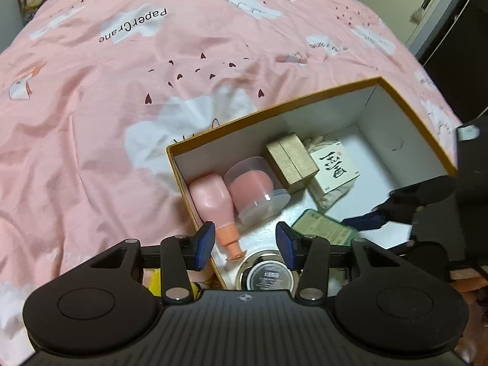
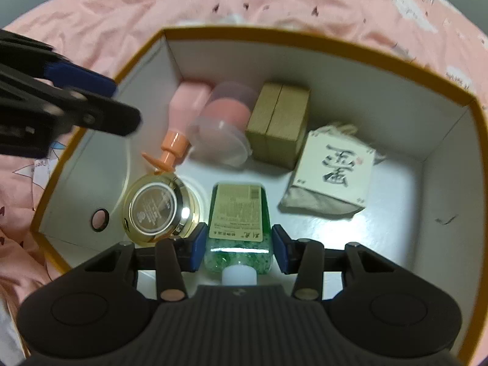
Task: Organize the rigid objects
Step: 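Lower the gold jar and green bottle into the box and open both tools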
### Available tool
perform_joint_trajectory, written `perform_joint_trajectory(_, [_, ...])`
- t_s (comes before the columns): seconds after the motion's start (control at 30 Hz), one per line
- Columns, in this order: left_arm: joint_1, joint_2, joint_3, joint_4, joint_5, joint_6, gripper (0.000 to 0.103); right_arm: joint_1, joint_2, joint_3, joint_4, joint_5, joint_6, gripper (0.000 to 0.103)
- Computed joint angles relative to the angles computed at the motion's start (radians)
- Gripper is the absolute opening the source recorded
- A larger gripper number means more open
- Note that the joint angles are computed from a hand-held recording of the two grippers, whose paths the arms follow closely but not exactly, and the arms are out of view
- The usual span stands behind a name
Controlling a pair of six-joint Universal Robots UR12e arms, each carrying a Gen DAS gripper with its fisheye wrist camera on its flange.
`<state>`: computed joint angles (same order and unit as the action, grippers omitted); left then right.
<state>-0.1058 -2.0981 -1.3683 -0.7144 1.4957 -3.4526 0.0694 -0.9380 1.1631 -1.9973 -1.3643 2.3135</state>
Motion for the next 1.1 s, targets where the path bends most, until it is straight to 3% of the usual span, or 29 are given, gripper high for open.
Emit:
perform_joint_trajectory(0.27, [0.008, 0.035, -0.081, 0.137, 0.009, -0.106, 0.054, 0.012, 0.046, -0.097, 0.18, -0.027, 0.105, 0.045])
perform_joint_trajectory(0.63, [0.014, 0.059, -0.12, 0.151, 0.022, -0.123, 0.055, 0.033, 0.056, -0.111, 0.203, -0.083, 0.165, 0.047])
perform_joint_trajectory(1.0, [0.02, 0.073, -0.14, 0.126, 0.016, -0.12, 0.055, 0.022, 0.069, -0.133, 0.266, -0.056, 0.198, 0.033])
perform_joint_trajectory(1.1, [0.02, 0.08, -0.147, 0.126, 0.015, -0.118, 0.055, 0.015, 0.08, -0.156, 0.305, -0.043, 0.214, 0.034])
